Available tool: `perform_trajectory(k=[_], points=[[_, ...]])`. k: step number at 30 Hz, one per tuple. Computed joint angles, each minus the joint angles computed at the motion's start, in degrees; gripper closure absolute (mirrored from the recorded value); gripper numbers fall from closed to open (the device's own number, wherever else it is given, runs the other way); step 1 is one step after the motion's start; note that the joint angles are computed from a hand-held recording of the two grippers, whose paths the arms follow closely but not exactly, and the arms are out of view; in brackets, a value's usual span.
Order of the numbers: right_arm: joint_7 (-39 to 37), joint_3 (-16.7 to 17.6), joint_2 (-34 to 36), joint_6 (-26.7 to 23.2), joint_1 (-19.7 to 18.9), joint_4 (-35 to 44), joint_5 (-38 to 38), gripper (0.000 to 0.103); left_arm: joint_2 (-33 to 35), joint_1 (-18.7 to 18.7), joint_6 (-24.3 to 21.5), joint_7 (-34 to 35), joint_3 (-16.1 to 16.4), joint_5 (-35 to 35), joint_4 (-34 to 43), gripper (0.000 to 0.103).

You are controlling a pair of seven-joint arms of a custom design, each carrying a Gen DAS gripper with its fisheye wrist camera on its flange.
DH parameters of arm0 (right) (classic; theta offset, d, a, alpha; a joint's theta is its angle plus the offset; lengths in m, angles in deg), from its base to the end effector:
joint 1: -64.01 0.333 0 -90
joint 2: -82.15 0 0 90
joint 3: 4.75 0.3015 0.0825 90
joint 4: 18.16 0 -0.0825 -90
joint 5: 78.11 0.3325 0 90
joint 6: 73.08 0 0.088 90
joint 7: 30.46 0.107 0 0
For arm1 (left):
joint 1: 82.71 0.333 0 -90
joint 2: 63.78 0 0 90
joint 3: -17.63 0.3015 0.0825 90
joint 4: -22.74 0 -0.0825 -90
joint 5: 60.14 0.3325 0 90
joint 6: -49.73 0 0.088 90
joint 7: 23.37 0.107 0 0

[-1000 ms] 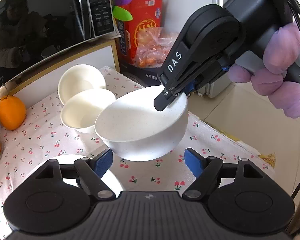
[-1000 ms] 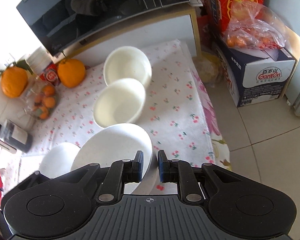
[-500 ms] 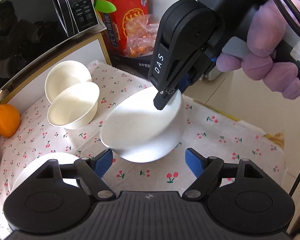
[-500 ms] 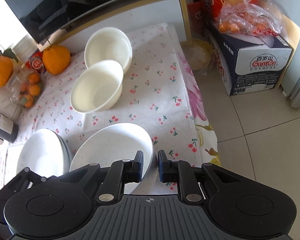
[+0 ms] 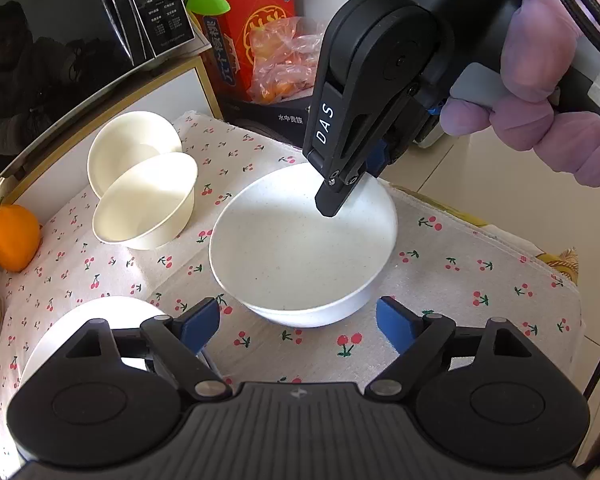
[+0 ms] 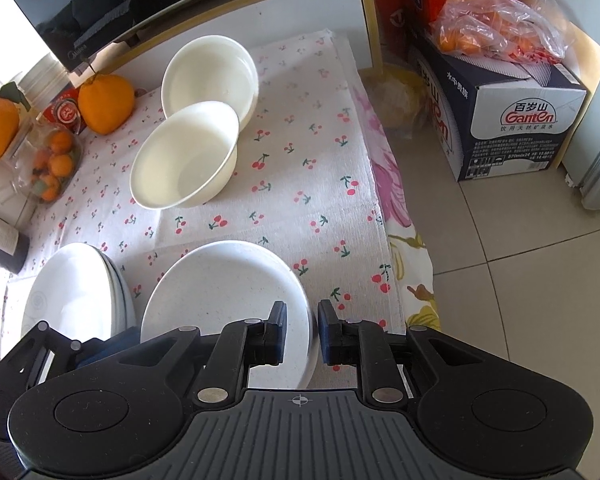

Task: Organize plates and bowls
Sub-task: 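Lower the white bowl onto the tablecloth and open the right gripper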

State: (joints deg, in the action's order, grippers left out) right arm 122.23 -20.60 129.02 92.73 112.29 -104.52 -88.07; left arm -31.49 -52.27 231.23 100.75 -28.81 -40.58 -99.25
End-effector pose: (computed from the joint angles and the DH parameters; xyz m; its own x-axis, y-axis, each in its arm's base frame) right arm 0.5630 0.4285 0.2805 -0.1308 -0.9462 -0.2961 -0.8122 0.2736 -0.5153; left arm 0.5639 -0.1488 0.3247 -0.7845 -0.5862 -0.2023 -0.3490 0.6870 -0.6374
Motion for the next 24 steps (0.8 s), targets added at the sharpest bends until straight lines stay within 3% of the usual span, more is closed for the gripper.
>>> perform_trajectory(k=[9, 17, 24], points=[[-0.45, 0.66, 0.12, 0.01, -0.52, 0.09, 0.52, 0.083, -0.55, -0.09, 0.44, -0.48, 0.38, 0.63, -0.46, 0.008], [-0.25, -0.04, -0.23, 2.33, 0.11, -1.07, 1.77, 0.052, -0.48, 2.47, -1.22, 0.35, -2.34, -0.47, -0.65, 0.004], [-1.08, -0.66, -0.42, 4.91, 0.60, -1.93, 3.91, 0.042, -0.53, 6.01, -4.73, 2.59, -6.40, -4.25, -0.33, 0.002]])
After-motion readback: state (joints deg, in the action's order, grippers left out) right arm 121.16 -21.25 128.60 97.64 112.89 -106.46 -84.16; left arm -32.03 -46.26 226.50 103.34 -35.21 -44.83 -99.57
